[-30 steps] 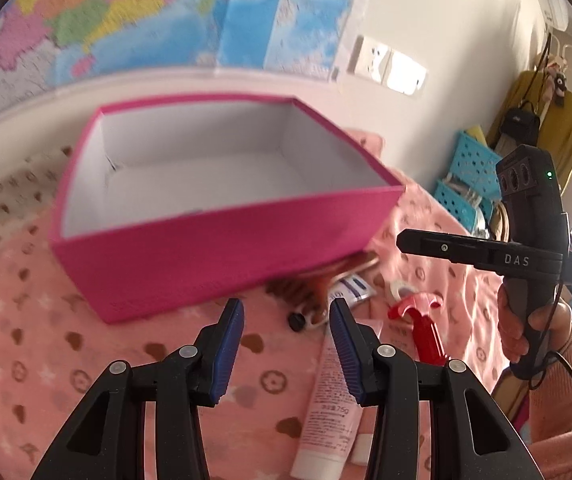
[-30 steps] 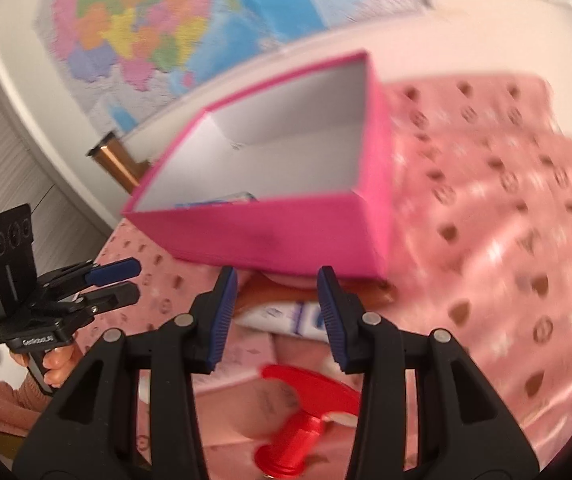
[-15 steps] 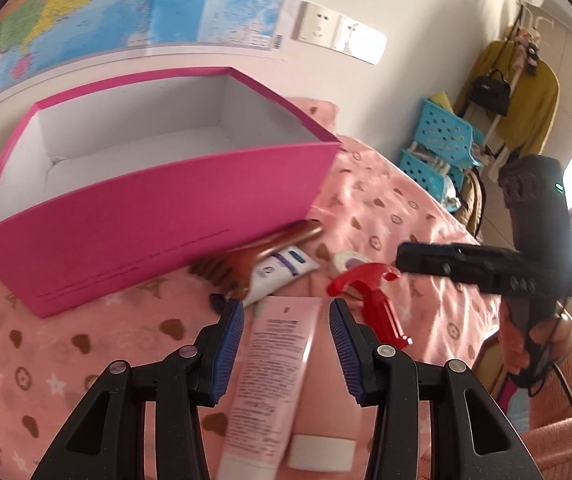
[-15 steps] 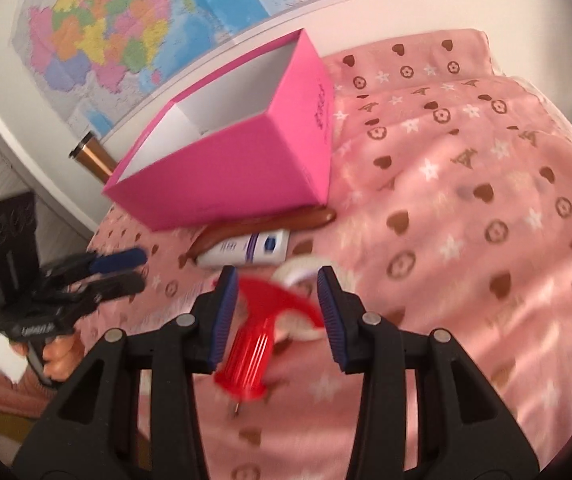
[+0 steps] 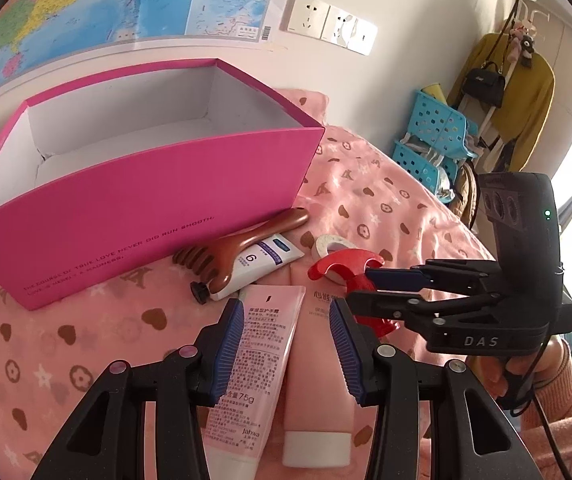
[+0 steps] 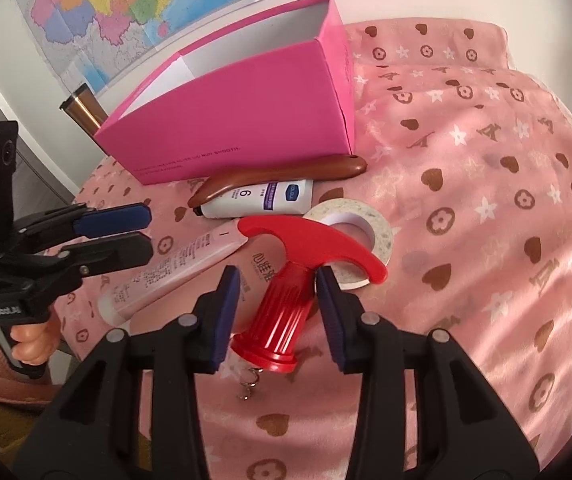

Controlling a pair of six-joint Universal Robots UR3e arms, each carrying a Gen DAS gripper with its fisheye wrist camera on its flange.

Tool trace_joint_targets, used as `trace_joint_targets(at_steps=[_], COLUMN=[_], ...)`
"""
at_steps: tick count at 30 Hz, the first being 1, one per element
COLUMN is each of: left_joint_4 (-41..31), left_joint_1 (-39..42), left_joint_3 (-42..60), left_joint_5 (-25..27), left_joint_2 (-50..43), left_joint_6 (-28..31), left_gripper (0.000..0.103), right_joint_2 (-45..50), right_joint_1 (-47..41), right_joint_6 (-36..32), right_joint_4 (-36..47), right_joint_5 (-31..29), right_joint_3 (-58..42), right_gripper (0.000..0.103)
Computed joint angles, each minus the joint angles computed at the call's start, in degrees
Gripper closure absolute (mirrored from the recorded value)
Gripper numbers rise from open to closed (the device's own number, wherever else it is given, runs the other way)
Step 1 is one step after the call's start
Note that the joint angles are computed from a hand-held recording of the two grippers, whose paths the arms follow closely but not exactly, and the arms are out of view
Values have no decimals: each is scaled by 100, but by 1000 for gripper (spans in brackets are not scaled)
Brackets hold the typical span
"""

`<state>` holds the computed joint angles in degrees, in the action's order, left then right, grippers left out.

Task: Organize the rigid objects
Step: 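Grasp the red corkscrew by its shaft with the right gripper and lift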

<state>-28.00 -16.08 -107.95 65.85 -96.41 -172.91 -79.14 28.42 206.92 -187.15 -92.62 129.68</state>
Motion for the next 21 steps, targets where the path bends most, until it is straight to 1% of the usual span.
trace_joint_targets(at_steps=[2, 4, 9, 13, 17, 21], left_joint_4=[1, -26, -38, -212, -346, -292], left_joint_1=[-10, -11, -94, -87, -150, -271], left_joint_3=[-12, -39, -72, -52, 14, 179], left_joint_5=[6, -18, -21, -286, -644, -778], left_joint_2=[4, 30, 70, 114, 119, -8], left_joint_6=[10, 54, 88, 294, 520, 528], left_gripper=[58, 58, 58, 58, 58, 58], right_joint_2=[49, 67, -80, -285, -519, -698], right_joint_1=[57, 140, -68, -208, -220, -132], right_joint_6=[0, 28, 87, 44, 10, -82], right_joint_4=[143, 349, 32, -255, -370, -260], right_joint_5=[-110, -325, 3, 263, 305, 234], right_joint_3=[-132, -240, 112, 365, 475, 369], right_gripper=[61, 74, 74, 75, 75, 76])
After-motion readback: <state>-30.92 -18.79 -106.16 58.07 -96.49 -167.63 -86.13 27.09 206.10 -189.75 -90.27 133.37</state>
